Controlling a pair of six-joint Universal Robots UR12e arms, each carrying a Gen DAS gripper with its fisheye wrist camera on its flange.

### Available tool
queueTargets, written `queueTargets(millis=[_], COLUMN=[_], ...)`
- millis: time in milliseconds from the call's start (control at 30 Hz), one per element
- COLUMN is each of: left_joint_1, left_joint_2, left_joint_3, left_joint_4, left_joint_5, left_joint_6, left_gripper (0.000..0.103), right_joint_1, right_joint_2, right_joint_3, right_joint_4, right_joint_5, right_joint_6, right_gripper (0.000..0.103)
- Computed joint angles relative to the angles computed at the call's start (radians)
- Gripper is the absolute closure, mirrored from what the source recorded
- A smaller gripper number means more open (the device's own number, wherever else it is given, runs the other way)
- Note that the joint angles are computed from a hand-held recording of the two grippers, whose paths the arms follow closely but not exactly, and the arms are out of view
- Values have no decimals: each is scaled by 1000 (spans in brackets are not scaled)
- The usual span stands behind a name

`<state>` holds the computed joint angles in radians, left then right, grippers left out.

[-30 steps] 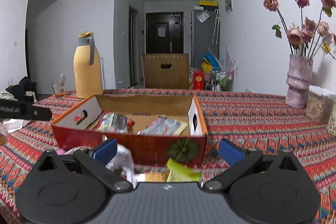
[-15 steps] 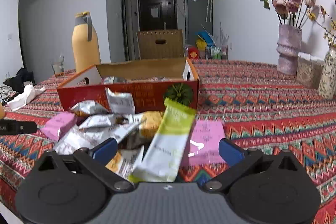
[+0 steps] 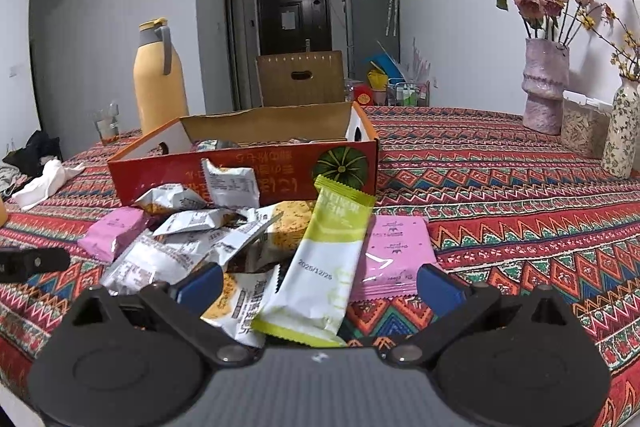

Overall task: Organize snacks
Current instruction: 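Grasp the lime-green bar packet with the right tool and lift it, then grasp the pink packet with the left tool while the right tool holds the lime-green packet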

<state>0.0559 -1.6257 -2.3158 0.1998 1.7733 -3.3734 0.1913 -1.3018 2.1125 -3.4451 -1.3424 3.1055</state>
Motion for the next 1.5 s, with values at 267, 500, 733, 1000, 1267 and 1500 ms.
queueTargets(millis=[267, 500, 733, 1000, 1267, 1500], left_joint_1=[1, 2, 4, 10, 6, 3], left_joint_2=[-4, -7, -10, -20, -49, -79], left_joint_3=[0, 1, 6, 35, 98, 171], left_joint_4=[-5, -6, -16, -59, -98, -211], left_joint_5=[-13, -16, -19, -11, 26, 44], left_joint_6=[0, 2, -2, -1, 62, 71], left_gripper=[0, 0, 0, 0, 0, 0], right_joint_1=[-1, 20, 17, 3, -14, -24], right_joint_2=[34, 59, 61, 60, 60, 65], right_joint_3=[-83, -110, -86, -47, -37, -40], right_joint_4=[126, 172, 111, -56, -113, -126], right_joint_5=[6, -20, -12, -28, -43, -69], right_joint_6=[101, 94, 70, 129, 151, 163], right_gripper=[50, 59, 67, 68, 68, 68])
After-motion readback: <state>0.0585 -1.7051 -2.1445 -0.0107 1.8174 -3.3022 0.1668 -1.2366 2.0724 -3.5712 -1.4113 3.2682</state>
